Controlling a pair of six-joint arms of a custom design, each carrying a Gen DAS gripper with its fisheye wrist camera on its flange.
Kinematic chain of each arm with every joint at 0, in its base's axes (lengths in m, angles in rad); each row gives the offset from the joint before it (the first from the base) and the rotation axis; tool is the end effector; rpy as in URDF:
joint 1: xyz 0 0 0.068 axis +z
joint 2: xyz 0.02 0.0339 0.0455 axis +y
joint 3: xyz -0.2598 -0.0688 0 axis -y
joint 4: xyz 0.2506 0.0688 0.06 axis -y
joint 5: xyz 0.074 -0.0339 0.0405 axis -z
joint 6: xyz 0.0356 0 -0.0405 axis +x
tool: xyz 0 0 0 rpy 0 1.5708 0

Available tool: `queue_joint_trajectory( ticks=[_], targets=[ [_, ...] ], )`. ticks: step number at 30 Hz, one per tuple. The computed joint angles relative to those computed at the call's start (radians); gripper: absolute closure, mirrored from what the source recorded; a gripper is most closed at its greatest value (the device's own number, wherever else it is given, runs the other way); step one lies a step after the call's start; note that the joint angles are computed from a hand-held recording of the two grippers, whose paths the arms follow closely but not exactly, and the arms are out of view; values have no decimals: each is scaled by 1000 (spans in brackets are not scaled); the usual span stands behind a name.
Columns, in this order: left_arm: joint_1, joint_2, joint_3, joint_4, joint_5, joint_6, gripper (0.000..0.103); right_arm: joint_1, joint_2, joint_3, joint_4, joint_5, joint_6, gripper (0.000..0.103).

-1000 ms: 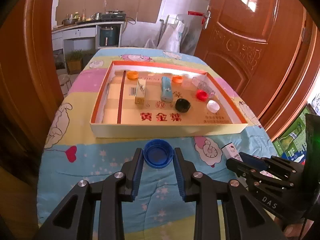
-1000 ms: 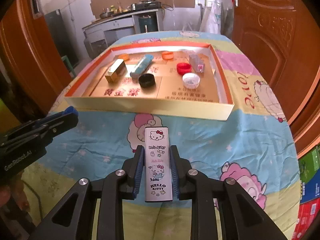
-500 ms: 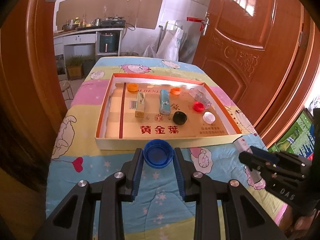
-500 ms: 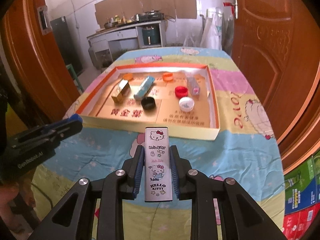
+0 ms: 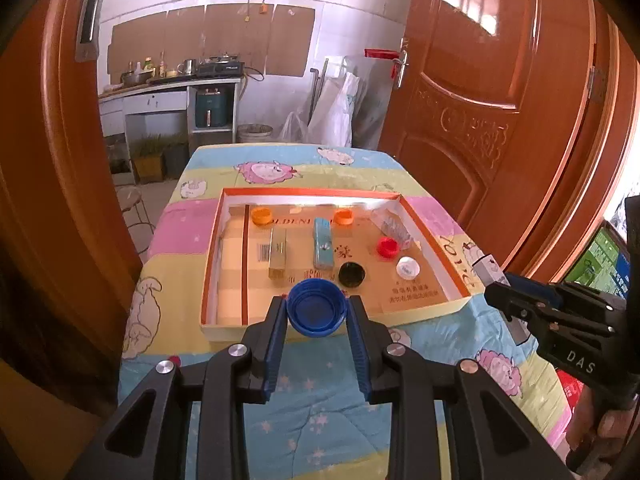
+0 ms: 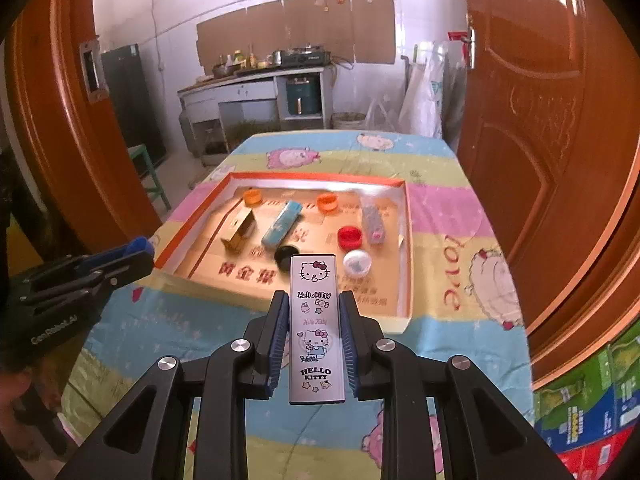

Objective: Organize rigid objects
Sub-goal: 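Lift and carry the Hello Kitty box and blue cap over the box lid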

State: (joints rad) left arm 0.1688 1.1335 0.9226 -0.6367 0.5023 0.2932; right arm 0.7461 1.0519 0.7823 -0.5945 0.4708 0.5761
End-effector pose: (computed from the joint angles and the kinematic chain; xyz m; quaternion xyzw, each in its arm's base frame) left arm 0.2367 0.0230 0.2762 0.1441 0.8988 -0.1478 0.3868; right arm 0.1706 0.1357 0.2498 0.0030 0.9159 0.0339 0.4000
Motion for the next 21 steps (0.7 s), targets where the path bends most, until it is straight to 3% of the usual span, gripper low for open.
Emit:
queue_joint_trajectory(
  ticks=[21],
  targets=[
    [-79, 145, 138, 45, -71, -60, 72, -206, 103, 76, 99, -138, -206, 77]
  ],
)
